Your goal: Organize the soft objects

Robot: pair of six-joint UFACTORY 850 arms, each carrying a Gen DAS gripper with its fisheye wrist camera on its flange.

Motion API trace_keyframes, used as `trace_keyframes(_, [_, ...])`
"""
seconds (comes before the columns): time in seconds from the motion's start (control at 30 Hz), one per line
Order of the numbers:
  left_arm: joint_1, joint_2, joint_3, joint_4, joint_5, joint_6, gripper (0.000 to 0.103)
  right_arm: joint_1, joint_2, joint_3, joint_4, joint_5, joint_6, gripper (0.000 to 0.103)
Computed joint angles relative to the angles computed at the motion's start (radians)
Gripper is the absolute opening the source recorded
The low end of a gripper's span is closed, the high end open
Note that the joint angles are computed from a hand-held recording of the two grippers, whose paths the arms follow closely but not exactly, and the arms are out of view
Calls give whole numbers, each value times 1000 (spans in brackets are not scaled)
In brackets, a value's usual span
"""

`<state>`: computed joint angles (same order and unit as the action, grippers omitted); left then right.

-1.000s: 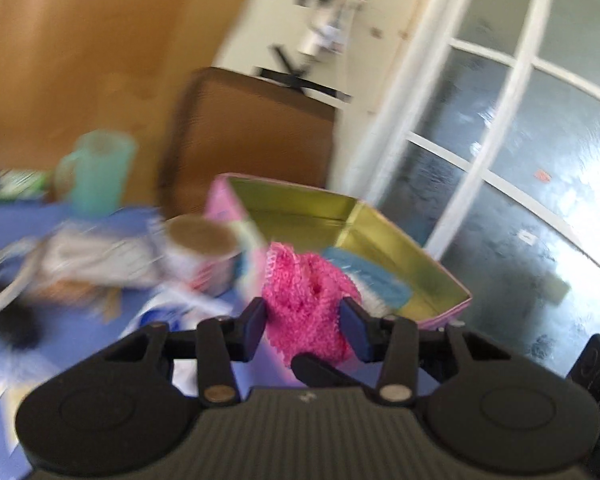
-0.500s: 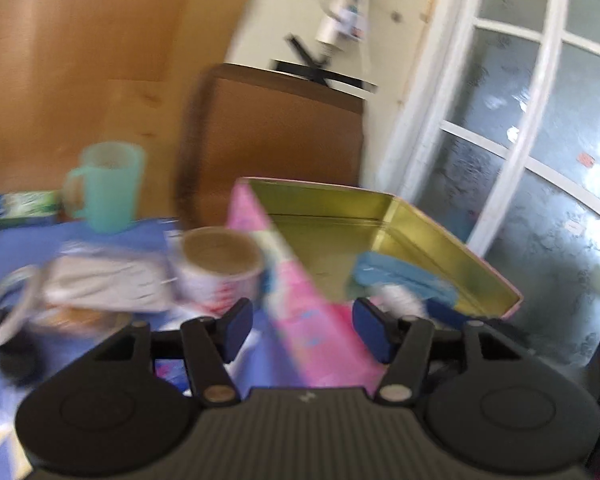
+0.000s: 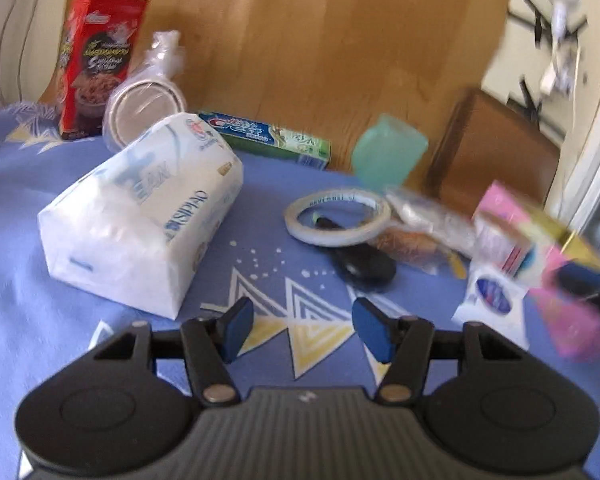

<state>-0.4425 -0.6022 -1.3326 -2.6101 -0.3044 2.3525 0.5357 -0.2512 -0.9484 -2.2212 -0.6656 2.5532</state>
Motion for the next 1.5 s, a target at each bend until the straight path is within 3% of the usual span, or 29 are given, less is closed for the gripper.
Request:
trace_keyframes(0.1, [-1,3,7,-72,-14,60,57,1,-115,-139,131,54,-314,44])
trace_keyframes(0.3, [6,18,41,-71,-90,49,59,2,-306,-367,456,14,-942,42])
trace_keyframes(0.5, [15,19,56,-53,-142,15,61,8,-393,-478,549,-58,-1219,42])
trace_keyframes(0.53, [15,21,59,-55,-147,16,61,10,-399,-483,547,-67,-1238,36])
trace_keyframes(0.57, [15,23,63,-60,-152,19,61,11,-402,-485,542,-72,-1260,17])
trace_keyframes(0.6, [15,23,65,-61,-157,20,61,14,-409,-490,536,-87,-1275,14])
trace_keyframes(0.73, [19,25,70,-46,-174,1,61,45,-365,-414,433,-153,-1169,11])
trace_keyframes(0.87, [23,28,74,-32,-186,-15,64,104,-263,-254,331,-200,-1043,11])
trace_keyframes(0.97, [25,28,73,6,-191,-44,64,159,-174,-130,313,-187,-969,12])
trace_keyframes(1.03, [26,27,67,59,-185,-80,64,181,-132,-75,323,-141,-934,14])
trace_keyframes(1.1, [28,25,55,156,-177,-157,64,190,-88,-33,353,-67,-895,29])
trace_keyframes(1.13, [28,26,51,214,-173,-210,64,187,-63,-17,386,-11,-861,42])
trace_keyframes(1.2, [31,33,53,353,-192,-354,64,171,-22,15,361,50,-728,52])
trace_keyframes(1.3, [26,45,59,536,-222,-526,64,97,54,54,232,248,-414,59])
trace_keyframes(1.37, [11,60,65,637,-222,-606,64,65,70,69,112,296,-205,70])
trace_keyframes(1.5, [-26,47,32,855,-188,-808,64,29,46,59,-45,321,13,72])
